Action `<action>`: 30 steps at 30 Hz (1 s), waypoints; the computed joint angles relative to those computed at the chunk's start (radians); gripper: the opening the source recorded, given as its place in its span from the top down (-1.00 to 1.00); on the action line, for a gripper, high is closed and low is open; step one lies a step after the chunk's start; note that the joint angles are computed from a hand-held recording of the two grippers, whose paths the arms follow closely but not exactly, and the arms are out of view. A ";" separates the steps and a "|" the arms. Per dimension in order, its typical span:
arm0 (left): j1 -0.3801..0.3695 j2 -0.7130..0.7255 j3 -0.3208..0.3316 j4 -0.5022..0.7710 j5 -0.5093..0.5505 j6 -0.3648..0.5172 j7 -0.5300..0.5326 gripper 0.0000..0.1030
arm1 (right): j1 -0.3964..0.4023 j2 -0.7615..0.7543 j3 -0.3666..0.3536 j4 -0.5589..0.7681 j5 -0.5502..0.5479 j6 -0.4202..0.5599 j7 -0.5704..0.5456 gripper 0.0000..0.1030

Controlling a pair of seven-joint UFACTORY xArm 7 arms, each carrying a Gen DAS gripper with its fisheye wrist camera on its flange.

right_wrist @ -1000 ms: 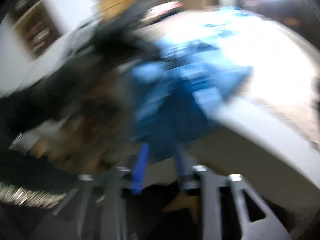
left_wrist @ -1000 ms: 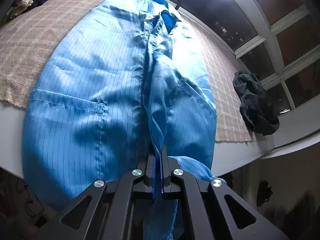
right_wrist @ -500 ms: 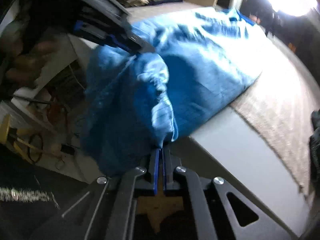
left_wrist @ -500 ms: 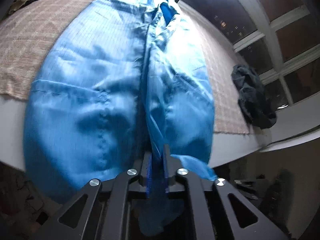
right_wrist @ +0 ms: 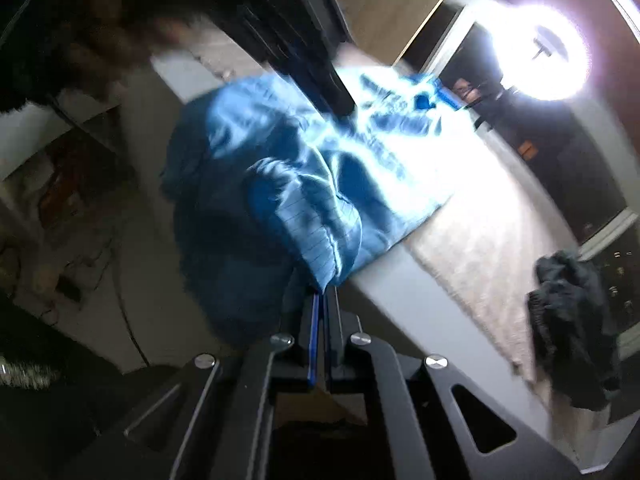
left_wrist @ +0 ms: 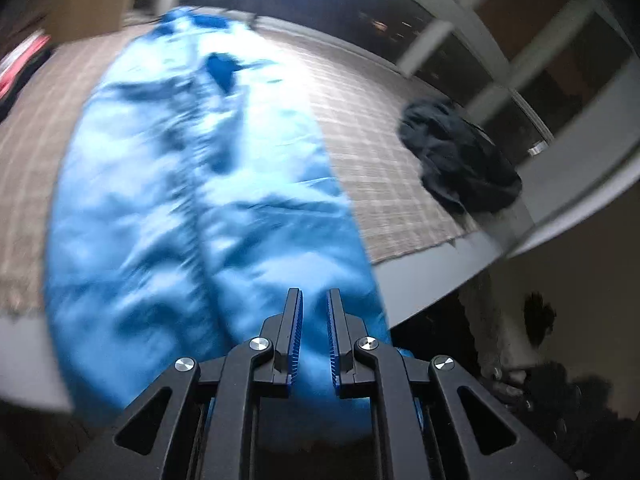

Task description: Fold clothes

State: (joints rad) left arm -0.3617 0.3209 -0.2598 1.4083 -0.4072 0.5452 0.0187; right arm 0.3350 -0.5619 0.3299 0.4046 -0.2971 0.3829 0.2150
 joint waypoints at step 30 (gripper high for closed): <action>0.090 -0.361 0.138 -0.484 0.093 -0.108 -0.218 0.79 | -0.050 0.339 -0.216 0.342 0.362 -0.051 -0.232 0.45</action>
